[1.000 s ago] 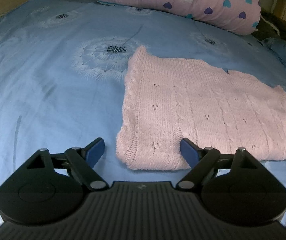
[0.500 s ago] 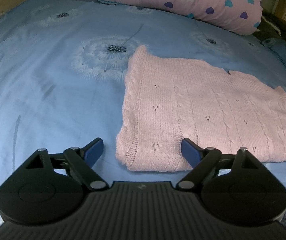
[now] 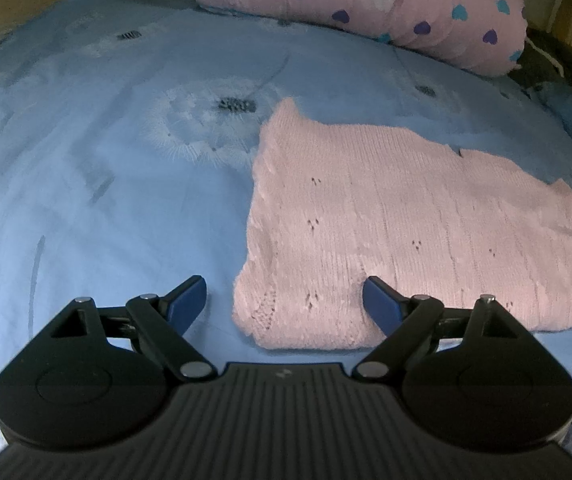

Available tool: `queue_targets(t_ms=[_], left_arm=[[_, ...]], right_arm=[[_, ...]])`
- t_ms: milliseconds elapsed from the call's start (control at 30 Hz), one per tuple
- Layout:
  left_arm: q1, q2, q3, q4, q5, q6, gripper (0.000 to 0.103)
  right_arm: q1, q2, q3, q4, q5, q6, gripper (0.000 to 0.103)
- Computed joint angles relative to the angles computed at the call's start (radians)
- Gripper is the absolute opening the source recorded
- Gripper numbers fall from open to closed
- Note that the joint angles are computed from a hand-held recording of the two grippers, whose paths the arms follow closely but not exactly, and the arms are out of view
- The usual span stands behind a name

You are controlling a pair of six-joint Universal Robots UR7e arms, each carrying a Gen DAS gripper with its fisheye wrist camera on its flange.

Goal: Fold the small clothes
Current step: 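Grasp the cardigan end with the right tool and lift it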

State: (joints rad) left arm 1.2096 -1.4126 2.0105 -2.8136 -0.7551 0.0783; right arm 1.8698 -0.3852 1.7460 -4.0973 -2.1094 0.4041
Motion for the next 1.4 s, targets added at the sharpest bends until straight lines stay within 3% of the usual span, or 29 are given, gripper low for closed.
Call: queue_targets(t_ms=[200, 633, 733, 867, 1000, 1400], left_arm=[[0.002, 0.002, -0.008, 0.002, 0.0, -0.016, 0.089], [0.003, 0.0, -0.012, 0.012, -0.004, -0.018, 0.089], [0.003, -0.001, -0.012, 0.013, -0.005, -0.021, 0.089], [0.004, 0.0, -0.013, 0.012, -0.004, -0.025, 0.089], [0.005, -0.002, -0.016, 0.018, -0.007, -0.028, 0.089], [0.009, -0.009, -0.023, 0.027, -0.008, -0.039, 0.089]], right_arm=[[-0.003, 0.002, -0.015, 0.013, 0.002, -0.035, 0.042], [-0.017, -0.02, 0.005, 0.005, 0.031, 0.095, 0.044], [-0.002, -0.019, -0.016, 0.037, -0.013, 0.03, 0.043], [0.02, -0.017, -0.044, 0.068, -0.062, -0.09, 0.032], [0.04, -0.02, -0.068, 0.099, -0.099, -0.171, 0.03], [0.093, -0.021, -0.131, 0.15, -0.124, -0.396, 0.029]])
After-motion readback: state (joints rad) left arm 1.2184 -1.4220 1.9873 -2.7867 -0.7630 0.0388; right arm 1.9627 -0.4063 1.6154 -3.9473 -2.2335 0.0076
